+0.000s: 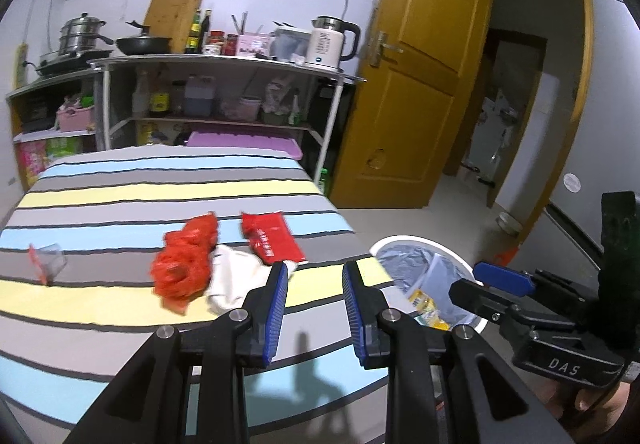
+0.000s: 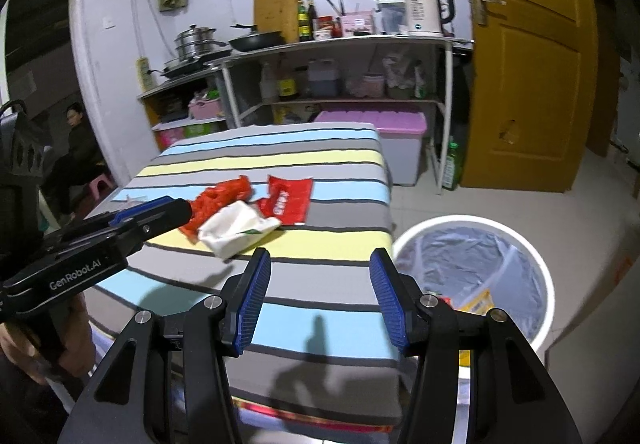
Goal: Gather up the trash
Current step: 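Move both tools back over the table toward the red and white bags, then grasp the red plastic bag with the left tool while the right tool grasps the white paper bag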
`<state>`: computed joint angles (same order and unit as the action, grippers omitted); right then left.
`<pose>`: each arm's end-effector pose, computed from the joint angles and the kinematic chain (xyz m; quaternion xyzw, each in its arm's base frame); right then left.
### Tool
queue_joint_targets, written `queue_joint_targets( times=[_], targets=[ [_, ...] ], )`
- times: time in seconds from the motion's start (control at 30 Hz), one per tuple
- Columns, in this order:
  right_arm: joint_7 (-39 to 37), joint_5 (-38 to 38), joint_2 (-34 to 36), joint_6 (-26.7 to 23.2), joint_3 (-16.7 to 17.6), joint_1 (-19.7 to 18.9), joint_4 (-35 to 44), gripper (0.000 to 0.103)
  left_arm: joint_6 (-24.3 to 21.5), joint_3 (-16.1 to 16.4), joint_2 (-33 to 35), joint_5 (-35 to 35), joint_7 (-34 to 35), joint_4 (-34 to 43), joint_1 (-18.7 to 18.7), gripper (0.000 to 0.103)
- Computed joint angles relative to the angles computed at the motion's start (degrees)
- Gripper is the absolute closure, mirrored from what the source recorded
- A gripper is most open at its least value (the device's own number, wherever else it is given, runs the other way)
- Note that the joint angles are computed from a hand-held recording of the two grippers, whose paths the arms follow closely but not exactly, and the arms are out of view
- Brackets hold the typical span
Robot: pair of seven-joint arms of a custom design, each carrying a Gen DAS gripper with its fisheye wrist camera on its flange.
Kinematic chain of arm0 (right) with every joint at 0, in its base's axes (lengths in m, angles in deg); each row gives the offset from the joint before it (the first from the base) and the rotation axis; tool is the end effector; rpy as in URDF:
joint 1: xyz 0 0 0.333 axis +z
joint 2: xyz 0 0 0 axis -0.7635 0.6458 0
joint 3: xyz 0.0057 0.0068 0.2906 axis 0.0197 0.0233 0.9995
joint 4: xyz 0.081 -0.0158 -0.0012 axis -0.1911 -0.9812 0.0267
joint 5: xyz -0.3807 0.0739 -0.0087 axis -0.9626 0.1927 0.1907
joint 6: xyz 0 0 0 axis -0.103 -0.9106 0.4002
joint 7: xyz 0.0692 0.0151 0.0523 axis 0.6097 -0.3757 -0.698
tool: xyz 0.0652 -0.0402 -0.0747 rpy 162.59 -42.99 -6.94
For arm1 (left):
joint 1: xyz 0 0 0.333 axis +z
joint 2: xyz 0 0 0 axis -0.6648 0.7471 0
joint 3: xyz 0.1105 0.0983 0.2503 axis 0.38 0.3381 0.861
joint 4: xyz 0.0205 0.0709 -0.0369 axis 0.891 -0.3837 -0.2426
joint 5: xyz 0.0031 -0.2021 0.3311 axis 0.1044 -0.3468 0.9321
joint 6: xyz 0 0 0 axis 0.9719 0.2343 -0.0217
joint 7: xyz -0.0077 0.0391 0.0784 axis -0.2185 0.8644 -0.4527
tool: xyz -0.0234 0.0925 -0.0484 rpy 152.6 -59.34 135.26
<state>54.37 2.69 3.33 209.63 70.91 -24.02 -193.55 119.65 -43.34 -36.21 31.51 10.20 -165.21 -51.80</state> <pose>0.5181 0.3326 0.5060 -0.7769 0.4344 -0.1571 0.4279 0.4816 -0.2796 0.4936 -0.6708 0.5515 -0.4029 0.2892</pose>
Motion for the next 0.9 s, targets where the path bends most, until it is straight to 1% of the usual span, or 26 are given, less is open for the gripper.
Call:
queue_joint_targets(
  times=[0.27,0.47,0.6,0.9],
  targets=[
    [-2.5,1.6,1.5,-1.1,1.2,0.6,2.0,0.05,-1.3,-0.4,-5.0,0.7,-2.5,-5.4,1.8,0.075],
    [-2.9,1.4,3.2,-2.3,1.4,1.2,3.9,0.05,-1.9,-0.9,-6.8,0.4,-3.5,-7.7,3.5,0.075],
    [-1.4,-0.5,4.4,-3.0,0.8,1.7,5.1,0.05,-2.2,-0.9,-7.3,-0.1,-3.8,-8.6,4.4,0.075],
    [-1.3,-1.2,7.1,-4.7,1.2,1.4,8.1,0.05,-2.8,-0.4,-6.1,-1.8,-2.5,-8.5,5.4,0.075]
  ],
)
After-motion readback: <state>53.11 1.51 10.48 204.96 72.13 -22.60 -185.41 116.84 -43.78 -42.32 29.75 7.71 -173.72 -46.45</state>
